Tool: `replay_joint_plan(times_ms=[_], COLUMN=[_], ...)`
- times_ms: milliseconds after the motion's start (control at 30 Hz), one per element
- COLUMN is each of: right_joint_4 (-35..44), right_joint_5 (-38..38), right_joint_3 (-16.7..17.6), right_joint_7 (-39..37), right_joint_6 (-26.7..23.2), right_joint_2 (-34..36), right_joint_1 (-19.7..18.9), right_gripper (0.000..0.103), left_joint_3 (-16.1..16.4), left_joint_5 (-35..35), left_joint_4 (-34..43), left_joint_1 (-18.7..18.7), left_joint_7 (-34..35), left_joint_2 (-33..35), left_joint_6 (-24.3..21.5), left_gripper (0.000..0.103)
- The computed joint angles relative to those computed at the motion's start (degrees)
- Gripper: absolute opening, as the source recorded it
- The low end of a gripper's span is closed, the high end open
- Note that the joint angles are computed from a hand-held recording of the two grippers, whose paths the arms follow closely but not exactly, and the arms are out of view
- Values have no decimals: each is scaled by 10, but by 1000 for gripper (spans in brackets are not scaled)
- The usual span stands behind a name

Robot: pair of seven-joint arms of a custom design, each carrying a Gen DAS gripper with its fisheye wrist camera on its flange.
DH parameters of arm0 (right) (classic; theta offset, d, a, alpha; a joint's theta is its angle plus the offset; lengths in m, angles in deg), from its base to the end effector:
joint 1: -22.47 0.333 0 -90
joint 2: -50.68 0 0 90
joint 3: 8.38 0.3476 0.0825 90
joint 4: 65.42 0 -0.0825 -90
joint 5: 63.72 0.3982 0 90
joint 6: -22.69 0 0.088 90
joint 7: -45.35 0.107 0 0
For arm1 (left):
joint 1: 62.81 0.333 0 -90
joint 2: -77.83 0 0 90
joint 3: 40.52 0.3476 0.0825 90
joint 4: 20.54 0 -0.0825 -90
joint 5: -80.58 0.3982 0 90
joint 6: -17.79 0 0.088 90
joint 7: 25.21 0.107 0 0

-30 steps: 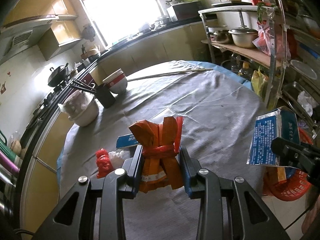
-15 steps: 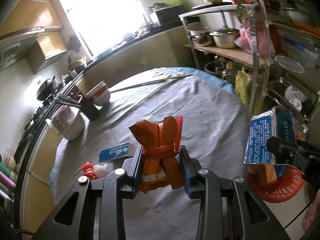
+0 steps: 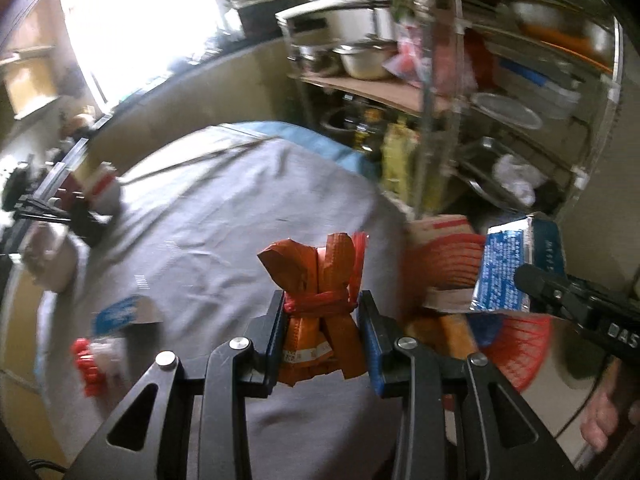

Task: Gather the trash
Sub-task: 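Open both tools over the red basket to drop the bag and box, then move both tools back over the table toward the red bag and toothpaste box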

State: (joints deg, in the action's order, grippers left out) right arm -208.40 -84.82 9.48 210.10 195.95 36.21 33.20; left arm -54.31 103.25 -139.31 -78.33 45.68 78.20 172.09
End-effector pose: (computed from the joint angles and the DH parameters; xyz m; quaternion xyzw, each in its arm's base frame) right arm 0.4166 0.2655 0.4806 -0.4969 0.7788 -0.0818 0.3739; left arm 0.5215 -0.3070 0.5193 -0.4900 0.8088 -0.2295 0.2305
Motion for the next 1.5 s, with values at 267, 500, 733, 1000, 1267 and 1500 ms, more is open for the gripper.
replay_joint_plan(times_ms=[267, 500, 733, 1000, 1267, 1500], right_joint_4=[-69, -90, -96, -50, 59, 190], right_joint_5=[47, 130, 141, 115, 124, 184], right_joint_3=[-33, -69, -42, -29, -52, -61], right_joint_7=[-1, -35, -24, -30, -104, -234], right_joint_6=[-61, -56, -38, -41, -45, -68], right_joint_2=[-54, -44, -55, -25, 71, 175], right_joint_1=[11, 54, 25, 27, 93, 160], right_gripper=[43, 51, 57, 57, 57, 57], left_joint_3=[-19, -28, -12, 13, 30, 53], left_joint_5=[-140, -197, -175, -60, 2, 34], left_joint_4=[35, 58, 33, -24, -113, -164], left_joint_1=[-23, -39, -38, -9, 66, 159], left_joint_7=[127, 190, 175, 62, -35, -112], left_joint_2=[46, 79, 54, -1, -81, -131], left_joint_6=[-29, -55, -27, -30, -31, -39], left_gripper=[37, 51, 55, 61, 63, 63])
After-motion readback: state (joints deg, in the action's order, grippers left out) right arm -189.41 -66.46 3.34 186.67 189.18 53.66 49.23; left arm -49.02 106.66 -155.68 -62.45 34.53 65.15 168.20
